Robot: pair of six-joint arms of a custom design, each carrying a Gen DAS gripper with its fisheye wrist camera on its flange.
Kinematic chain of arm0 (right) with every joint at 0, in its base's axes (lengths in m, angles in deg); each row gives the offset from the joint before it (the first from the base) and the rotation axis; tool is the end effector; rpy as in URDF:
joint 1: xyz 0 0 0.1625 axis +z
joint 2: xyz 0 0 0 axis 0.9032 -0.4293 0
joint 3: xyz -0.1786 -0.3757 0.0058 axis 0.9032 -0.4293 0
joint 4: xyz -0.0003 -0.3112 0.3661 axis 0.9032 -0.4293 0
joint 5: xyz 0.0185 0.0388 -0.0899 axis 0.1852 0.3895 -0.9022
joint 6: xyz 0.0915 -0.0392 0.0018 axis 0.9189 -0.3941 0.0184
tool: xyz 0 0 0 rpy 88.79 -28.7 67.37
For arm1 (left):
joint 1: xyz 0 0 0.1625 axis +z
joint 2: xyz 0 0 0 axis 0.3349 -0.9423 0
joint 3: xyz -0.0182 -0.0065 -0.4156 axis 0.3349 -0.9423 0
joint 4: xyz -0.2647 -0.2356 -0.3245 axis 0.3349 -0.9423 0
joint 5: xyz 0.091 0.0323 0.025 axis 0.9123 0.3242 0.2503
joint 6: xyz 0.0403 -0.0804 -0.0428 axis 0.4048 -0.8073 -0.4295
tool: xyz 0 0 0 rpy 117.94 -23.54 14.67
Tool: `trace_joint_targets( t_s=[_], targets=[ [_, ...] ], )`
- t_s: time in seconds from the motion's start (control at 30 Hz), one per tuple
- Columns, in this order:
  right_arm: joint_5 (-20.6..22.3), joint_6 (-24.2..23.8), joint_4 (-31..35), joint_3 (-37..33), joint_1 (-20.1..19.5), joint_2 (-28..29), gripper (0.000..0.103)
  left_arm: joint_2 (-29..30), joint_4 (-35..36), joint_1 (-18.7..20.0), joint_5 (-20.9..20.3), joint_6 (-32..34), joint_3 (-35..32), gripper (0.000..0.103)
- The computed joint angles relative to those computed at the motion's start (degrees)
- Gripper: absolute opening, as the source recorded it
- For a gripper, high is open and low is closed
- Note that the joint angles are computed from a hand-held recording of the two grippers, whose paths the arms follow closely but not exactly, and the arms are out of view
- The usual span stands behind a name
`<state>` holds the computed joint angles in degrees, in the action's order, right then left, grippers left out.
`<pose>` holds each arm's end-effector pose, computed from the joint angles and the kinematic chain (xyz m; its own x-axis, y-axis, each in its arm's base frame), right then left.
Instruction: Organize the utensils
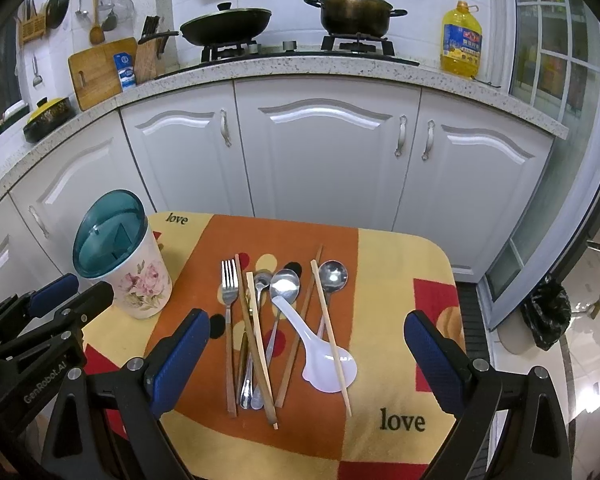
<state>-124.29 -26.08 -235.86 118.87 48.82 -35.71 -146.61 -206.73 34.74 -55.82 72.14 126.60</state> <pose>0.4088 -0.7591 0.1710 -0.6864 -0.2724 0.6743 -0.6337 0.6790 -0.3707 -0.2545 -0.7316 0.3393 -0.7308 -0.1813 -0.6581 0.3992 0.6685 -0.6275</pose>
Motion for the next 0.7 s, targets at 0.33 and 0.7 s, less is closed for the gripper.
trace_joint_targets(
  t_s=[0.33,0.7],
  targets=[
    [0.08,0.54,0.24,0.21,-0.21,-0.27,0.098,-0.06,-0.06,0.01,-0.06,0.09,0.29,0.048],
    [-0.28,1.29,0.90,0.44,-0.23,-0.69,0.098,0.01,-0.92,-0.14,0.02,0.74,0.56,0.048]
  ],
)
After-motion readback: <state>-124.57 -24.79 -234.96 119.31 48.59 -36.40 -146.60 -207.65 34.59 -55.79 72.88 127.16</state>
